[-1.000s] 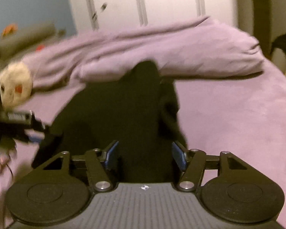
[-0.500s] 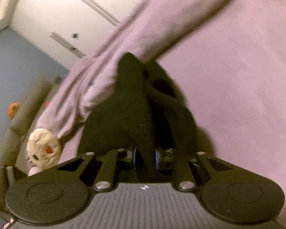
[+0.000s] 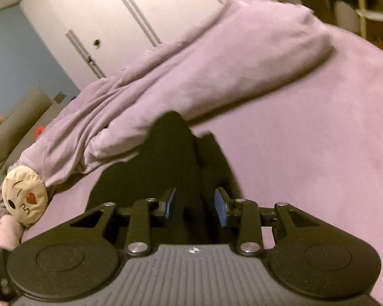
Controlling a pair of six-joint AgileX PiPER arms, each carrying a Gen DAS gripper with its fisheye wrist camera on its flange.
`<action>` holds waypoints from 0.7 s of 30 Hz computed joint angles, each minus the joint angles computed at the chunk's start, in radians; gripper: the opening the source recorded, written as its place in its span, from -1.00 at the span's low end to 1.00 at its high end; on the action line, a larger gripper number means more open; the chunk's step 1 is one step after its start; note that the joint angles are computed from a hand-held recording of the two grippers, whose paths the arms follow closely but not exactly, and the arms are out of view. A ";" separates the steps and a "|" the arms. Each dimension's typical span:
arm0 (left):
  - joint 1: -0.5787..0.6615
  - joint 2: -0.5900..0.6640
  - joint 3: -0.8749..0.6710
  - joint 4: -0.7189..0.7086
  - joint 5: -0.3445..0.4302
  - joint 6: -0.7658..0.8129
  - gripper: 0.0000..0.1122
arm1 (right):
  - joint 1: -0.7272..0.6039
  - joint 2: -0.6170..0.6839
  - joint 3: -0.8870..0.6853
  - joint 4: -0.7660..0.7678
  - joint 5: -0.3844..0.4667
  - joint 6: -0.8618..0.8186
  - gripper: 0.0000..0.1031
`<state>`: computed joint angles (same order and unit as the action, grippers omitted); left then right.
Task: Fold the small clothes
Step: 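Open both grippers and withdraw them from the folded sweater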
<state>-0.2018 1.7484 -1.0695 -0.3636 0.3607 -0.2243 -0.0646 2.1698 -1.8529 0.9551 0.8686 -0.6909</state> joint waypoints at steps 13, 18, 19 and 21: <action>-0.004 -0.067 0.047 0.143 -0.007 -0.103 0.79 | 0.156 0.132 -0.003 0.036 -0.368 -0.254 -0.93; 0.024 -0.106 0.066 0.144 -0.005 -0.132 0.79 | 0.154 0.063 0.151 0.252 -0.465 -0.469 -1.00; 0.023 -0.116 0.069 0.182 -0.014 -0.173 0.79 | 0.151 0.032 0.206 0.316 -0.493 -0.544 -1.00; 0.030 -0.121 0.058 0.223 -0.017 -0.217 0.79 | 0.158 -0.008 0.270 0.327 -0.598 -0.579 -0.89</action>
